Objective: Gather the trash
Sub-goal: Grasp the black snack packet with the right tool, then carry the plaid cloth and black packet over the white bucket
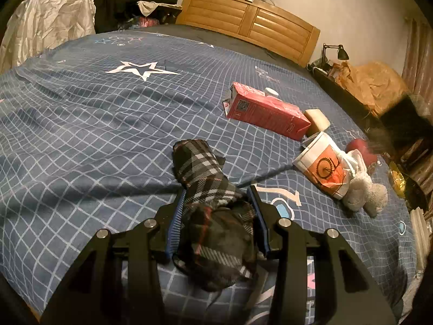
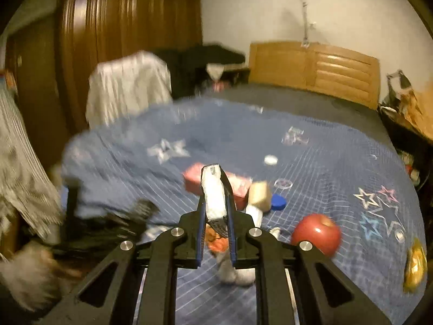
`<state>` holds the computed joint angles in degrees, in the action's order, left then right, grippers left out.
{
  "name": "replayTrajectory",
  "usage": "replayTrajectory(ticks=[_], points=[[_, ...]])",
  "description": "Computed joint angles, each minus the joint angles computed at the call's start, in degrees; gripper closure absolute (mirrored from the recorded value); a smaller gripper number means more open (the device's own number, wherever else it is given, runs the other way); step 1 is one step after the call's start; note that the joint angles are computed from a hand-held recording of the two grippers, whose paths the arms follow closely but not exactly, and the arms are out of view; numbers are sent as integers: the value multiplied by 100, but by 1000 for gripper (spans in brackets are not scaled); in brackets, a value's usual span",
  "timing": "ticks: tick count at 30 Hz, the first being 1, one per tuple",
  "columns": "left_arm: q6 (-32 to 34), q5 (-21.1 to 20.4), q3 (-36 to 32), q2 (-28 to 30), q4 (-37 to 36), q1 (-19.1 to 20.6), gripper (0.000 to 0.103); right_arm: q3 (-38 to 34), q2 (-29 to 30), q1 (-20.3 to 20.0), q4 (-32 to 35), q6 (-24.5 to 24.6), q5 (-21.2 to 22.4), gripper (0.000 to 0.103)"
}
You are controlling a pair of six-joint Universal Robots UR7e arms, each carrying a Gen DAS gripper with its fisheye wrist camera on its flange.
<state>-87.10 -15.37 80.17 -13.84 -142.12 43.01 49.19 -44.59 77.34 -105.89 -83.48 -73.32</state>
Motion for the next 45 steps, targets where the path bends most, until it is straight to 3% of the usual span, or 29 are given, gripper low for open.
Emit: replayTrajectory(ticks=[4, 7, 11, 13, 16, 18, 20, 22, 24, 27, 30, 32, 33, 37, 40, 43, 45], points=[[3, -1, 1, -1, 4, 1, 61, -828, -43, -307, 1035, 388, 328, 88], [-40, -7, -7, -9, 72, 6, 61, -848, -190, -502, 976, 463, 44, 88], [-438, -34, -158, -40, 812, 20, 61, 314, -754, -736, -492, -93, -567, 88], [-529, -46, -219, -34, 978, 22, 61, 1137, -995, -872, -1555, -786, -730, 88], [-520, -64, -225, -39, 992, 31, 60, 1833, -1115, -1083, -2291, -1566, -740, 87], [-659, -77, -294, -34, 1228, 28, 59, 2070, -1170, -1177, -2407, -1824, -631, 81], [-810, -89, -386, -26, 1537, 35, 59, 2212, -1259, -1231, -2403, -1966, -560, 59], [-882, -104, -435, -25, 1694, 41, 59, 2317, -1307, -1275, -2484, -2156, -359, 44], [-902, -108, -436, -30, 1737, 43, 59, 2383, -1324, -1339, -2582, -2446, -126, 43], [-911, -116, -438, -29, 1759, 43, 59, 2172, -1237, -1303, -2309, -2828, -287, 43], [-918, -125, -418, -39, 1773, 40, 59, 992, -837, -1049, -617, -2125, -1120, 38], [-925, -130, -417, -40, 1784, 39, 59, 530, -652, -992, -54, -1702, -1179, 7], [-912, -129, -421, -37, 1770, 39, 59, 419, -579, -984, -39, -1369, -1078, 4], [-911, -147, -442, -25, 1798, 33, 59, 147, -279, -958, -85, -400, -1213, 4], [-932, -168, -516, 1, 1906, 32, 59, 110, -152, -976, -155, -226, -1210, 7], [-939, -180, -545, 10, 1948, 32, 59, 319, -204, -980, -370, -352, -1331, 36], [-957, -181, -549, 8, 1977, 32, 59, 297, -215, -1024, -309, -284, -1204, 37]])
